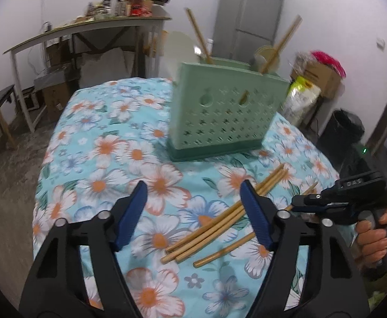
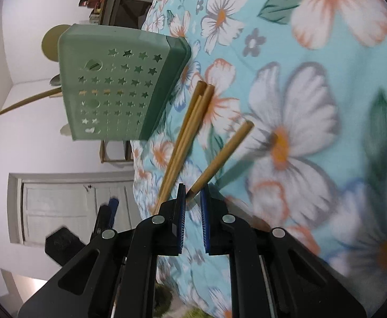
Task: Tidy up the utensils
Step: 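Grasp a chopstick with the left tool while the right tool closes on another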
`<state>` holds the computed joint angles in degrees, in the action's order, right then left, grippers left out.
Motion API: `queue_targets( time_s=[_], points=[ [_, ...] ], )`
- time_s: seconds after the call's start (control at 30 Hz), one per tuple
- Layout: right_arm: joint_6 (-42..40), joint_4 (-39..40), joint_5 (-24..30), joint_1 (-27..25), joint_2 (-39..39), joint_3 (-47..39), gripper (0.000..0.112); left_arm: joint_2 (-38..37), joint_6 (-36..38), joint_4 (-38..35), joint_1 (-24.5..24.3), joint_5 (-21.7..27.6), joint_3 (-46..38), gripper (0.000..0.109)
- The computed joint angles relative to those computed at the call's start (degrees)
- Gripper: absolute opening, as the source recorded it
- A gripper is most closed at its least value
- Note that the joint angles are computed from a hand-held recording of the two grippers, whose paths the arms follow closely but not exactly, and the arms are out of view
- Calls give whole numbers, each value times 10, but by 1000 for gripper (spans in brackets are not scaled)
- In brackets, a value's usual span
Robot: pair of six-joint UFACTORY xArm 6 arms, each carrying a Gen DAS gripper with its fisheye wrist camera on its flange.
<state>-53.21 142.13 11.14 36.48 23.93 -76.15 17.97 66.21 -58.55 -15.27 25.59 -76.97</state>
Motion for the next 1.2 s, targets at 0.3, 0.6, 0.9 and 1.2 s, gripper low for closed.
queue_targets(
  time_s=[0.3,0.6,0.9,1.2],
  points=[
    [-37,27,56,-14,-36,68,11,47,44,145,-62,67,-53,29],
    [-69,44,106,-26,-54,114,11,87,113,280,-126,16,-67,17],
    [-96,63,130,-30,-68,142,11,130,92,323,-132,27,-123,7],
    [-109,80,129,-27,-70,145,11,138,73,270,-107,110,-188,6]
  ],
)
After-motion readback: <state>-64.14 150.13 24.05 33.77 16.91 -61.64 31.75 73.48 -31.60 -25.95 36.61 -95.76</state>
